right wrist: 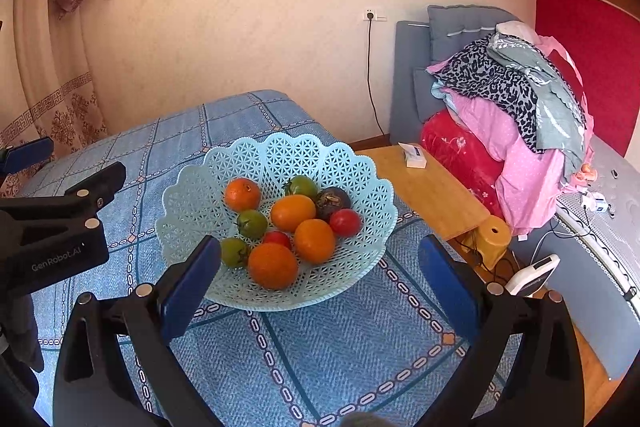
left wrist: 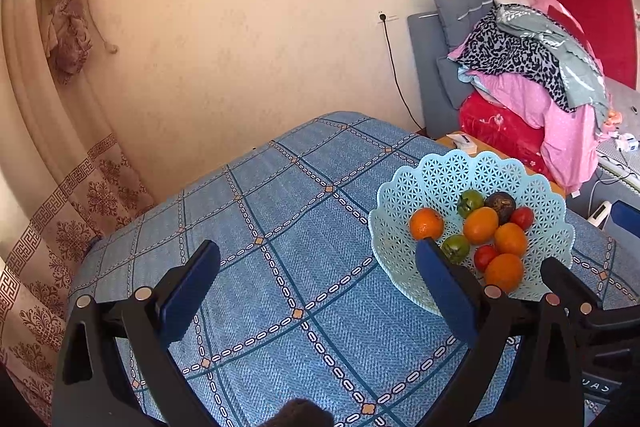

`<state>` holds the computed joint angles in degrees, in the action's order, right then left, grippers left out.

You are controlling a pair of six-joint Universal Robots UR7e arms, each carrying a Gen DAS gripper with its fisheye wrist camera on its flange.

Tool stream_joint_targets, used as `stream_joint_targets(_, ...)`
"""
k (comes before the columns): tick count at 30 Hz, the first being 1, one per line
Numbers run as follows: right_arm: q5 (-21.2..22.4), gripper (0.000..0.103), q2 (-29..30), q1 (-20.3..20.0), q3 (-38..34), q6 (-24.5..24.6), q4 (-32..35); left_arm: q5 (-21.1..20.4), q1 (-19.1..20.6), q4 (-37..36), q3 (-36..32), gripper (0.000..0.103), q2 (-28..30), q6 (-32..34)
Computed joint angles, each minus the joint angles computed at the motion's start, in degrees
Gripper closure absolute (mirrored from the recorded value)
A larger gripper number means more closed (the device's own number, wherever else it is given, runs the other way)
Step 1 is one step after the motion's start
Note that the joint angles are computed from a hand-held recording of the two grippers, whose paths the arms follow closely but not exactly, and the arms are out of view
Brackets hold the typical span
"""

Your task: Organize fruits

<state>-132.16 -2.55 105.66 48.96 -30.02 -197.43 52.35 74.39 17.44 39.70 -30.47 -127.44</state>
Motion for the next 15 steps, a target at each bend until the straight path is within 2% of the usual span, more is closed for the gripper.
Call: stream_joint_targets(15,0.0,0.003,0.5,-0.2,-0.5,0.5,1.6,-0.6,0.2,-1.3,0.0,0.006,0.7,2.5)
